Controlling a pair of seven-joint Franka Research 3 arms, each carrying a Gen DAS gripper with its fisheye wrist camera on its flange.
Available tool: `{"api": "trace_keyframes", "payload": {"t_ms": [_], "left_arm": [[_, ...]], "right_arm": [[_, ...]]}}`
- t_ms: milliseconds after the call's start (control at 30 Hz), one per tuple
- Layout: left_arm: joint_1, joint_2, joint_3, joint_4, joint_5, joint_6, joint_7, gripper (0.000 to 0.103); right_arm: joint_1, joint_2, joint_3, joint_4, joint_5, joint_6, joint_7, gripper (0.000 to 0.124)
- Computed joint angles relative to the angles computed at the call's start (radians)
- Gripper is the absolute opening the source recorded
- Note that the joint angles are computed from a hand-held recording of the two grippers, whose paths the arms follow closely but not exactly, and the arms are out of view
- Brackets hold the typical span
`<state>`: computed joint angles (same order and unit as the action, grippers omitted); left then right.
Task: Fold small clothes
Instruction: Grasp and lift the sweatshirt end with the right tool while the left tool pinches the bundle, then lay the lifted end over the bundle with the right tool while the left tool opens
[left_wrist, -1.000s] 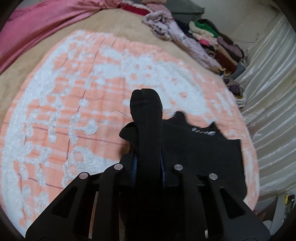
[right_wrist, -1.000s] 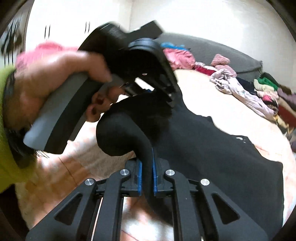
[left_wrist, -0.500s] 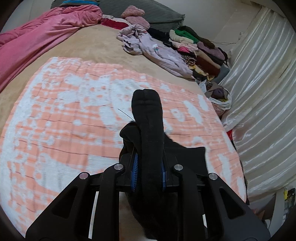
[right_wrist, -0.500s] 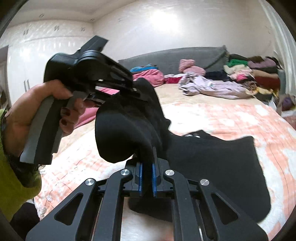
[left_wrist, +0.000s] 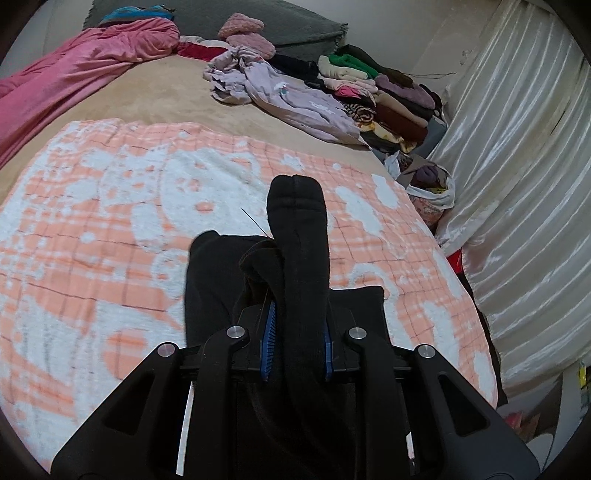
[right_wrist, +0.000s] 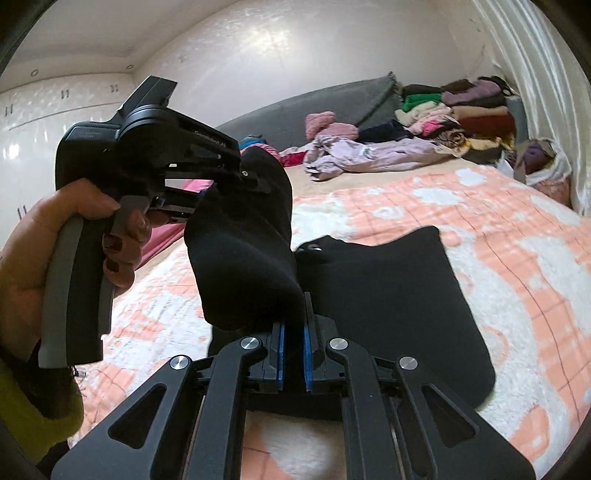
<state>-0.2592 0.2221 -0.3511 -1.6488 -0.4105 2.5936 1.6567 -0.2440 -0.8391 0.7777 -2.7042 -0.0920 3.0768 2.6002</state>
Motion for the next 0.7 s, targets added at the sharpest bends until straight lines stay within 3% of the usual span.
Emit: {"api": "trace_keyframes", "payload": {"t_ms": [300, 400, 500, 533, 567, 700], "left_arm": [[-0.033, 0.05, -0.031, 0.008, -0.005, 0.035, -0.033, 0.012], [-0.029, 0.063, -0.048, -0.005, -0.023, 0.062, -0.025, 0.018], [-0.011, 0.063, -0.072, -0.02, -0.057, 0.069, 0.037, 0.041], [-0.004, 0.06, -0.078, -0.022, -0.073, 0.062, 0.056, 0.063], [0.007, 0.059, -0.089, -0.022, -0.104, 0.047, 0.084, 0.073], [0.01, 0.03, -0.083, -0.056, -0.14, 0.039, 0.162, 0.073]], "right_arm": [[0.015, -0.053, -0.02, -0.085, 0.034, -0.008, 0.077, 0.006], [0.032, -0.039, -0.043, -0.106, 0.047, -0.001, 0.097, 0.006], [0.036, -0.036, -0.047, -0.112, 0.05, -0.005, 0.111, 0.008], [0.035, -0.04, -0.047, -0.111, 0.049, -0.013, 0.116, 0.009], [0.035, -0.044, -0.045, -0.11, 0.048, -0.023, 0.122, 0.009], [0.062, -0.06, -0.062, -0.113, 0.044, -0.072, 0.155, 0.013]]}}
